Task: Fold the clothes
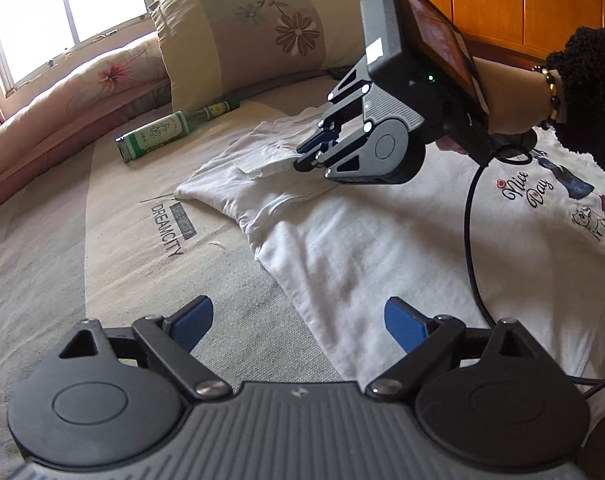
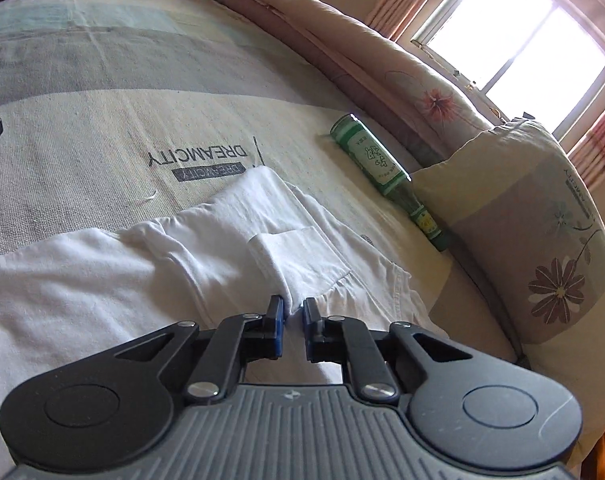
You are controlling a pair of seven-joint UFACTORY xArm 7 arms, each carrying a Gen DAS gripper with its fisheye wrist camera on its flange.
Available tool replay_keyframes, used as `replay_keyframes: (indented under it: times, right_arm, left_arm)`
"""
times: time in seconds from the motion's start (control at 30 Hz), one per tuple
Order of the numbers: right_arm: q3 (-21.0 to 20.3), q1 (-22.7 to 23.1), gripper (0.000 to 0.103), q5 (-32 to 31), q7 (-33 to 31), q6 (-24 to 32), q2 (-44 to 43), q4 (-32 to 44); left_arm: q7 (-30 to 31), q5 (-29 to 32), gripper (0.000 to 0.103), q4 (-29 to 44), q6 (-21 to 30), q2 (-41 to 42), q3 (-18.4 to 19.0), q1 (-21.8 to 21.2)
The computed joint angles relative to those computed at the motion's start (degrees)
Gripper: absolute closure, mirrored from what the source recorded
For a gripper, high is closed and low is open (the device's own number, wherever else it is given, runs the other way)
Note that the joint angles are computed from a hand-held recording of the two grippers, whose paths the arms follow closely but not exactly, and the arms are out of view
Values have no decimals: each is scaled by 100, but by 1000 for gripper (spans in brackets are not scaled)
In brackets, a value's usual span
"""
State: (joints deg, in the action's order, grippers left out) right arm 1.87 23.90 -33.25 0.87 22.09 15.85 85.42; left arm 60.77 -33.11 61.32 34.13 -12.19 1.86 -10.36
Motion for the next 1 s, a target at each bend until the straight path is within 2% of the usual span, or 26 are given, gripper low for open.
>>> replay_keyframes:
  times: [0.13, 0.2, 0.23, 0.27, 0.33, 0.43, 0.47, 0.53, 0.6, 0.67, 0.8, 0.87, 0.93, 1.0]
  right_arm:
    - [198, -202, 80, 619, -345, 28, -80, -71]
    - [166, -259, 65, 753, -211, -147, -423, -420]
    - [122, -306, 53, 729, -71, -299, -656, -672]
    - [68, -365, 45, 641, 135, -427, -911, -938]
    - [-49, -563, 41, 234, 819, -455, -1399, -1417]
    - [-151, -1063, 40, -382, 2187, -104, -1817, -1826]
    - [-178, -1242, 40, -368, 2502, -30, -1888, -1915]
    - [-264, -1574, 40, 65, 2859, -34, -1928, -2038]
    - [-298, -1831, 40, 492, 2963, -139, -1904, -2163]
    - [-268, -2038, 39, 769, 2970, -262, -1914, -2351]
    - [-171, -2368, 36, 923, 2924, -951, -2187, -2975]
    - [-167, -2455, 36, 1193, 2719, -1287, -2308, -3242]
    - [-221, -2456, 36, 1648, 2444, -1692, -2433, -3545]
    - [-484, -2175, 36, 2417, 1927, -1983, -2550, -3786]
  left_arm:
    - [-39, -55, 10, 50, 10, 36, -1, -1]
    - [-183, 27, 10, 93, -1, 70, -31, 39]
    - [-247, 65, 10, 113, -24, 91, -46, 52]
    - [-285, 82, 10, 162, -37, 134, -57, 53]
    - [-347, 108, 10, 297, -56, 247, -89, 51]
    - [-268, 29, 9, 653, -142, 578, -199, -22]
    - [-204, -37, 8, 827, -191, 740, -264, -62]
    - [-79, -175, 8, 1229, -263, 1101, -420, -116]
    - [16, -412, 8, 1755, -248, 1543, -615, -135]
    - [-421, -370, 8, 2412, -58, 2137, -785, -111]
    - [-1626, -67, 7, 4063, 527, 3515, -1057, -122]
    - [-2494, 303, 8, 4799, 840, 4156, -966, -181]
    - [-2952, 554, 9, 5122, 979, 4457, -923, -132]
    - [-3224, 984, 8, 5119, 871, 4446, -819, -182]
